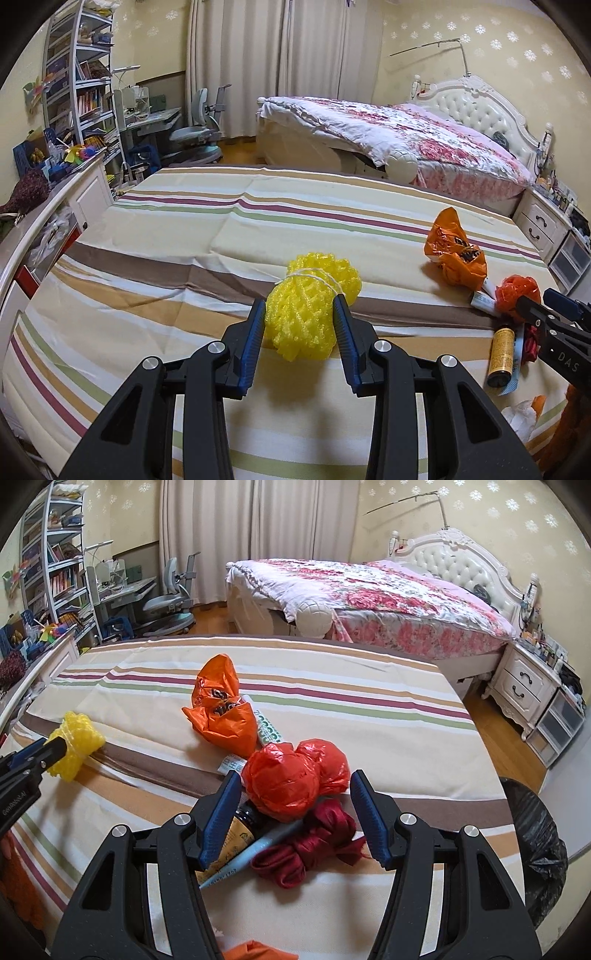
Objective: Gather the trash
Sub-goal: 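Grasp the yellow mesh net with the left tool, then grasp the red plastic bag with the right tool while the left tool holds the yellow net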
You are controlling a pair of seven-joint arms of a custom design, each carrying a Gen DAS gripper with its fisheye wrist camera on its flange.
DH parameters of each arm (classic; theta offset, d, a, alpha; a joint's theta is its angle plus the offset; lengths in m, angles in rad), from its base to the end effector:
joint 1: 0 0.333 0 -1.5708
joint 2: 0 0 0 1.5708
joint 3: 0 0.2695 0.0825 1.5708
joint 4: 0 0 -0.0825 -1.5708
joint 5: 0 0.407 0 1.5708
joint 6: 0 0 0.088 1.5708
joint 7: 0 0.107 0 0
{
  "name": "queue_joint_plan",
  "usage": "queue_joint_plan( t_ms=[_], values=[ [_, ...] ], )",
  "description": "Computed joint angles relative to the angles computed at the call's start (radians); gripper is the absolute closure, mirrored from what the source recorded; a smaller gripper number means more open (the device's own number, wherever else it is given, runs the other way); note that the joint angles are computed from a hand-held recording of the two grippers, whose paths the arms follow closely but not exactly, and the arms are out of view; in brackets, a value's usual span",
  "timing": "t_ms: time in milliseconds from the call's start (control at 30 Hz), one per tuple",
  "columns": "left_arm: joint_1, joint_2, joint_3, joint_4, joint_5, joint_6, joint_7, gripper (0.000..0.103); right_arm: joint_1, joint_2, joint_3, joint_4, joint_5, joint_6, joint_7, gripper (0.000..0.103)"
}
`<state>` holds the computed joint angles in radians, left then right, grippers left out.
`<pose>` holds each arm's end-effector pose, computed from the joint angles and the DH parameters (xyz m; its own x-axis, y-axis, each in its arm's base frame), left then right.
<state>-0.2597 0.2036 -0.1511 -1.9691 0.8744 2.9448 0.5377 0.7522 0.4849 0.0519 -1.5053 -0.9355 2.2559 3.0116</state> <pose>0.5699 -0.2991 0.3862 -0.1824 -0.9816 0.0566 -0.6589 0.0793 -0.7480 0.5199 0.5006 0.3724 -0.1480 -0.9875 0.0534 -0.6911 0.0647 -0.7199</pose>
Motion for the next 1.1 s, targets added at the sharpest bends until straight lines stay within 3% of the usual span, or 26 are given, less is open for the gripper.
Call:
queue_joint_plan(
  t_ms=[100, 467, 967, 1100],
  values=[
    [0.003, 0.002, 0.0, -0.002, -0.01, 0.002, 0.003, 0.065, -0.006, 0.018, 0.004, 0.021, 0.02, 0.0, -0.037, 0.071],
    [-0.012, -0.015, 0.001, -0.018, 0.023, 0.03, -0.032, 0.065, 0.006, -0.096, -0.001, -0.099, -0.082, -0.03, 0.074, 0.074],
    [-0.062, -0.051, -0.047, -0.028, 0.071, 0.079, -0.041, 0.065, -0.088, -0.374, 0.109, -0.44, -0.12, -0.129, 0.282, 0.074],
    [-0.073, -0.038, -0.08, -0.017, 0.001, 0.096, 0.038, 0.065, -0.109, -0.457, 0.142, -0.534, -0.111, -0.172, 0.334, 0.074]
  ],
)
